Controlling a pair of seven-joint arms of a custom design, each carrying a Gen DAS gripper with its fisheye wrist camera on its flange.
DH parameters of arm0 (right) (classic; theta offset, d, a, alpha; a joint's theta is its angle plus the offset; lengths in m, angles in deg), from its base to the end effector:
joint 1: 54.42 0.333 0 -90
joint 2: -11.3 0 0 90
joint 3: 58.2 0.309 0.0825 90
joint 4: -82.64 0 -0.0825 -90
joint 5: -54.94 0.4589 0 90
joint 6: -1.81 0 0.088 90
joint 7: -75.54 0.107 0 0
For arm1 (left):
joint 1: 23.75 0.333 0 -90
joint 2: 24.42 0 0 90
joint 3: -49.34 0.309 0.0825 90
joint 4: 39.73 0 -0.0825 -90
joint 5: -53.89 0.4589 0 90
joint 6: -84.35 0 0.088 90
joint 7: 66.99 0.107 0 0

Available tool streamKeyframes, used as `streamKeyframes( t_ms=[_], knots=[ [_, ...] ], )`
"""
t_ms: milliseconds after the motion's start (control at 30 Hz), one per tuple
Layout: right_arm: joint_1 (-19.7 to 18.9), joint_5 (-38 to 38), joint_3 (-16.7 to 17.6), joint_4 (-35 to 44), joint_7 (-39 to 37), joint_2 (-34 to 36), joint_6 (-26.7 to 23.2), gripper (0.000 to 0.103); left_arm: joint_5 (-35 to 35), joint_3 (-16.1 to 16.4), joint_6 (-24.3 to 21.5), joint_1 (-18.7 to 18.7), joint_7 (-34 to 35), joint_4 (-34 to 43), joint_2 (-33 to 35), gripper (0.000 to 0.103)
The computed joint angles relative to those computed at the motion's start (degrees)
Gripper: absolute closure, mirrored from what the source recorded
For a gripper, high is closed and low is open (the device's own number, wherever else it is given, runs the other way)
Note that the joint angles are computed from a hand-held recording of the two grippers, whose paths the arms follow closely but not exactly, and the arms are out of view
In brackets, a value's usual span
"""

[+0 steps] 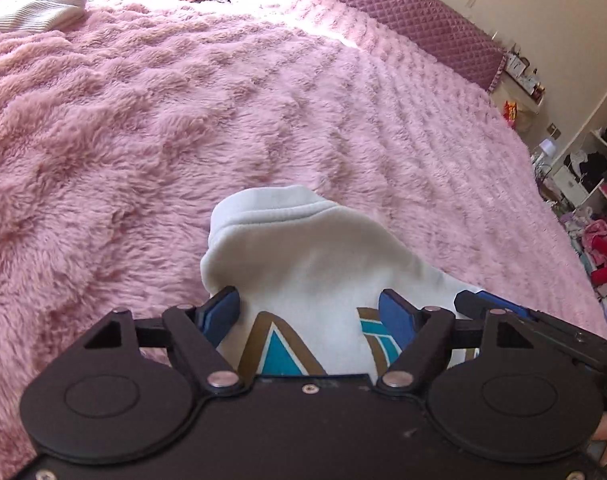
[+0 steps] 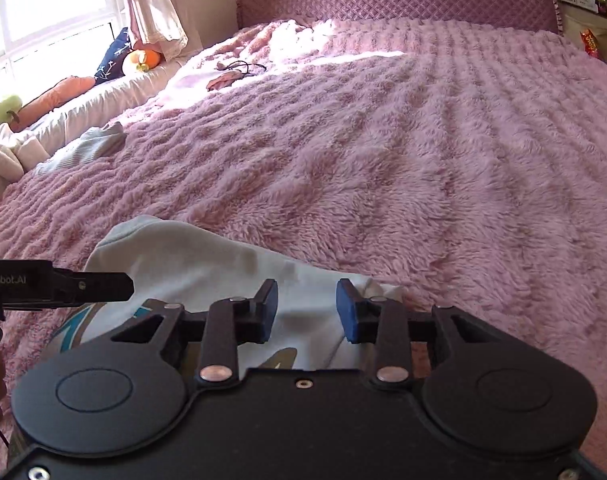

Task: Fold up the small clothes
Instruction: 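Press the folded sweatshirt bundle flat with both open grippers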

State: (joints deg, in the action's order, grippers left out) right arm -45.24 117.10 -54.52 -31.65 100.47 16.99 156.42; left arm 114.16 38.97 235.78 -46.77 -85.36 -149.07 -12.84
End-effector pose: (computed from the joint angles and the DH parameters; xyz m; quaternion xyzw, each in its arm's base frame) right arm 0.6655 0.1207 0.4208 -0.7719 0.4640 -0.1259 0.4159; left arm 0.5765 -0.4013 0.3984 -0.7871 0.4628 -0.3568 0.1976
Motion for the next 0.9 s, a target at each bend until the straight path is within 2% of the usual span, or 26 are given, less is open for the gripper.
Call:
streamKeyframes(
  t_ms=[67, 167, 200, 233, 267, 300, 333, 400, 433, 500, 567, 633, 733, 800, 833, 867, 900],
  knots=[
    [-0.2, 0.5, 0.1, 0.9, 0.5, 1.3, 0.2, 0.08, -1.8, -0.2, -0.4, 0.2, 3.5, 1.1, 1.7, 0.017],
    [-0.5, 1.2, 0.4, 1.0, -0.4, 1.6, -0.3, 0.078, -1.7, 0.3, 1.1, -0.1, 4.9, 1.1, 2.3, 0.002],
    [-0.6, 1.4, 0.5, 0.9, -1.2, 1.4, -0.9, 0.069, -2.4, 0.2, 1.3, -0.1, 6.2, 1.3, 2.3, 0.0],
    [-1.0, 2.3, 0.5, 0.7, -2.9, 0.9, -2.5, 0.061, -3.5, 0.0, -0.1, -0.4, 7.6, 2.0, 2.5, 0.0],
    [-1.1, 3.1, 0.6, 0.4, -4.7, 0.3, -3.3, 0.049, -3.9, -0.1, -1.5, -0.8, 7.8, 2.3, 2.2, 0.0],
    [-0.9, 4.0, 0.7, -0.9, -7.1, -1.0, -2.9, 0.04, -4.2, -0.2, -2.7, -1.2, 7.9, 2.3, 1.8, 0.0],
    [-0.4, 4.4, 0.6, -2.0, -8.4, -2.3, -1.9, 0.037, -4.4, -0.4, -4.8, -1.9, 7.6, 2.7, 1.2, 0.0],
    [0.8, 9.2, 0.6, -5.1, -13.0, -5.7, 2.5, 0.016, -3.4, -1.0, -7.1, -2.7, 5.6, 1.4, -1.1, 0.0],
    [1.6, 13.5, 0.4, -6.6, -16.2, -7.6, 4.5, 0.015, -2.4, -1.4, -8.3, -3.1, 4.5, 0.8, -2.1, 0.0],
    [2.8, 18.3, -1.0, -9.4, -20.0, -11.5, 4.2, 0.015, -0.3, -2.8, -12.9, -4.3, 2.7, 0.1, -4.0, 0.0],
    [3.7, 17.6, -2.1, -12.8, -18.6, -15.4, 4.6, 0.015, 1.0, -4.9, -19.7, -6.1, 0.8, -0.3, -5.1, 0.0],
    [4.7, 15.2, -3.0, -16.7, -17.2, -19.1, 5.0, 0.015, 2.4, -6.5, -21.4, -7.2, -1.6, -1.8, -6.2, 0.0],
    [7.0, 15.2, -4.3, -22.3, -20.7, -23.3, 9.0, 0.018, 1.9, -8.5, -26.9, -9.3, -1.2, -0.5, -4.1, 0.0],
    [7.7, 12.5, -5.0, -24.6, -19.4, -24.4, 10.0, 0.04, 0.7, -8.7, -28.2, -10.2, -0.6, 0.4, -2.7, 0.0],
    [7.5, 9.7, -5.2, -25.2, -16.9, -24.4, 9.6, 0.048, -0.1, -8.6, -28.2, -10.5, -0.4, 0.7, -1.9, 0.0],
    [7.1, 6.2, -5.1, -25.6, -13.8, -24.1, 9.4, 0.061, -1.4, -8.4, -27.6, -10.4, 0.2, 0.8, -1.4, 0.0],
    [7.0, 3.7, -5.3, -26.1, -12.0, -23.8, 9.4, 0.065, -2.5, -8.1, -27.0, -10.4, 0.2, 0.7, -1.0, 0.0]
  ],
)
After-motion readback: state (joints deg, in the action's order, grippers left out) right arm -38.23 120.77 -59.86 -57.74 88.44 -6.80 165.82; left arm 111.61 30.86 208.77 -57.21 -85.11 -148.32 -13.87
